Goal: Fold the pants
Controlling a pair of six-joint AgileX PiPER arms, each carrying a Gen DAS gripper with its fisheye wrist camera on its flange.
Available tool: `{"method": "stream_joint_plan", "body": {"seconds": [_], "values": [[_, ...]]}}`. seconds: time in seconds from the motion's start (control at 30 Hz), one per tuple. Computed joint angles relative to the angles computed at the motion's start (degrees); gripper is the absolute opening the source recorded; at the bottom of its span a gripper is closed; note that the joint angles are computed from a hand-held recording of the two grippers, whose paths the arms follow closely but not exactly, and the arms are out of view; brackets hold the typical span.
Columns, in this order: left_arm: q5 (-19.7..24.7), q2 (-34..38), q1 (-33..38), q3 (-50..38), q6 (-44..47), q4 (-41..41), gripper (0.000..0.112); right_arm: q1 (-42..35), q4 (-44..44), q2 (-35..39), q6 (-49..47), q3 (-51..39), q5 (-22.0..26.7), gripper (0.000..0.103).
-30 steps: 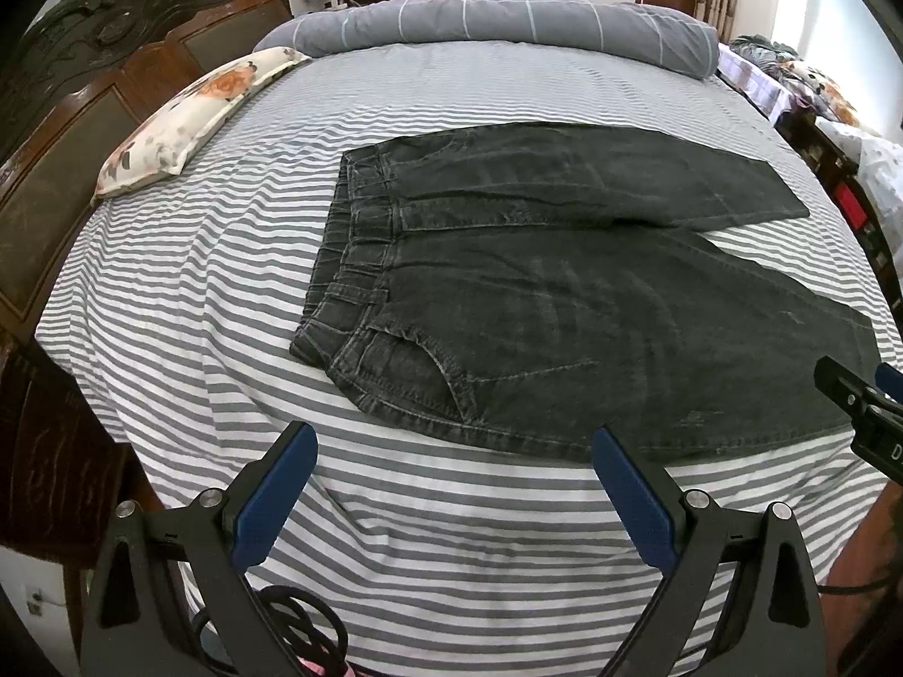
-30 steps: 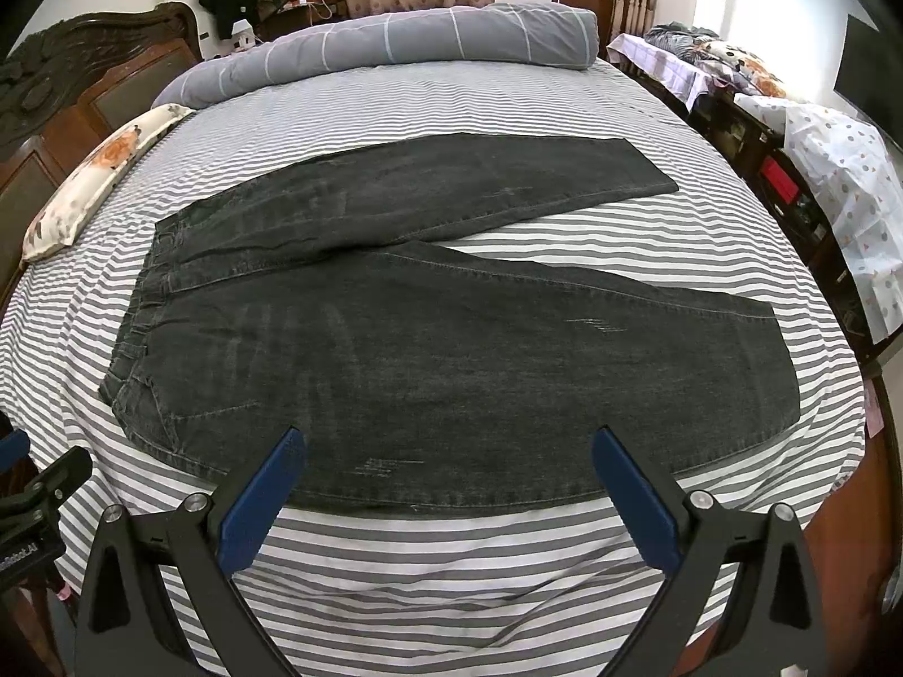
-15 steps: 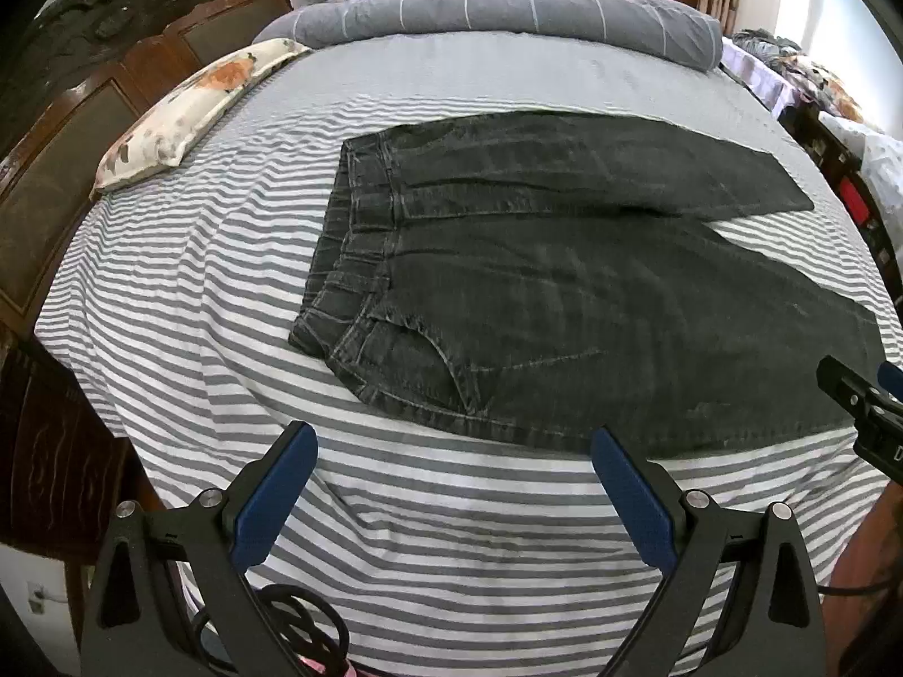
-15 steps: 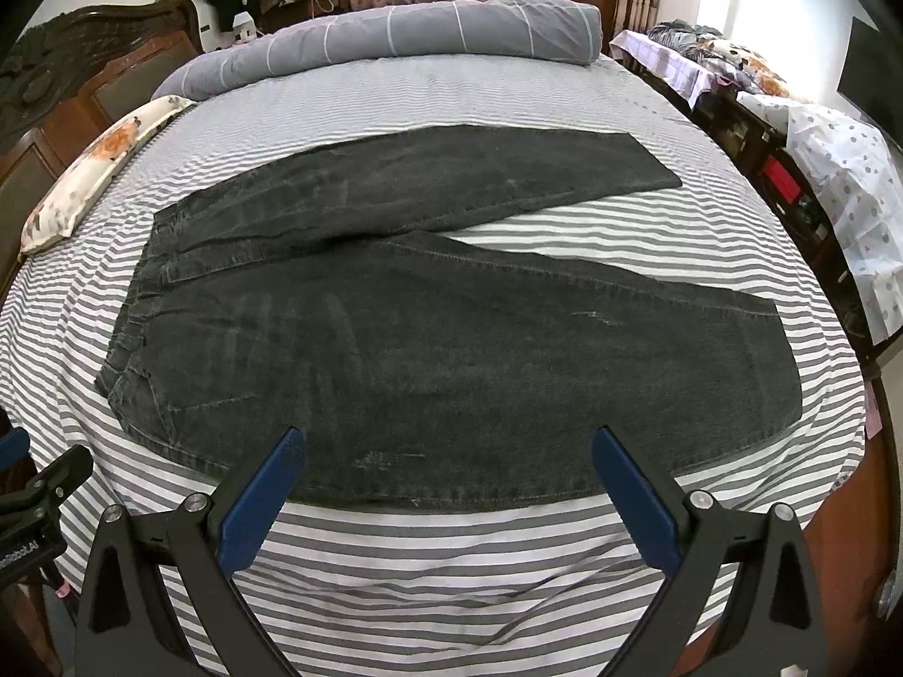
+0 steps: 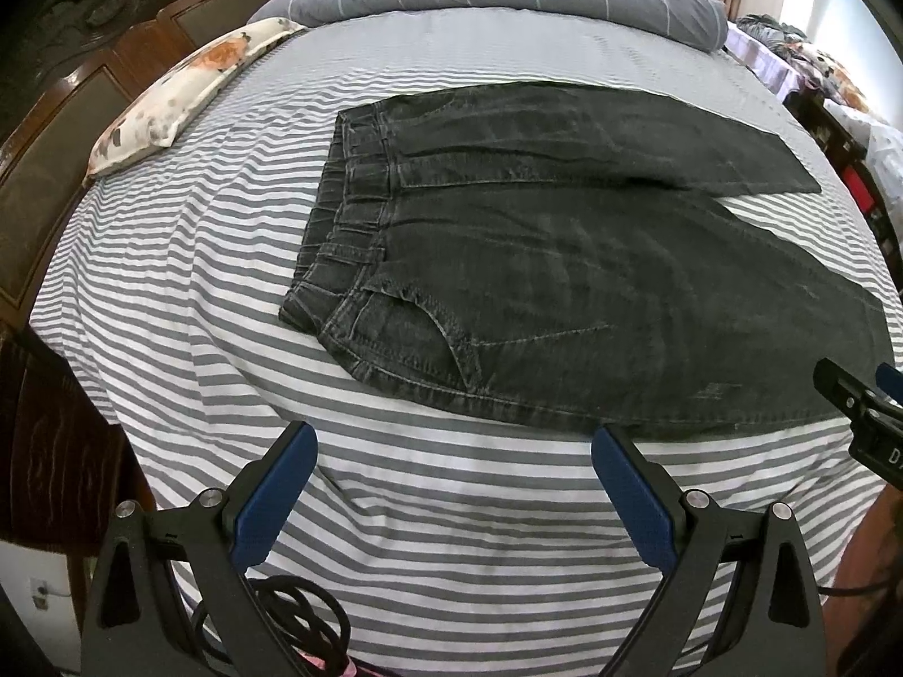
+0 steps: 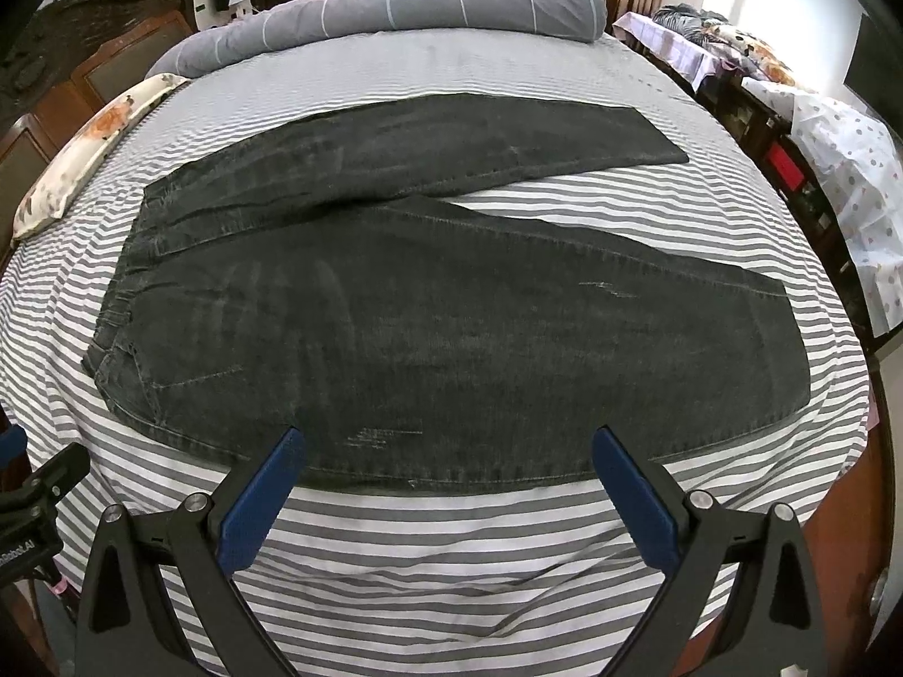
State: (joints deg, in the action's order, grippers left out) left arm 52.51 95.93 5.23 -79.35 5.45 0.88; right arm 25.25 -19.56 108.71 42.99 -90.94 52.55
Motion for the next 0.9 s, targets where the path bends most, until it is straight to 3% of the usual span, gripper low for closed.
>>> {"method": "stream_joint_plan", "body": {"seconds": [0.9], "values": [[-0.1,1.4,-0.1,0.1,-0.2,0.5,0.097,-1.0,0.7,0.2,0.8,1.9,-2.0,0.1]]}}
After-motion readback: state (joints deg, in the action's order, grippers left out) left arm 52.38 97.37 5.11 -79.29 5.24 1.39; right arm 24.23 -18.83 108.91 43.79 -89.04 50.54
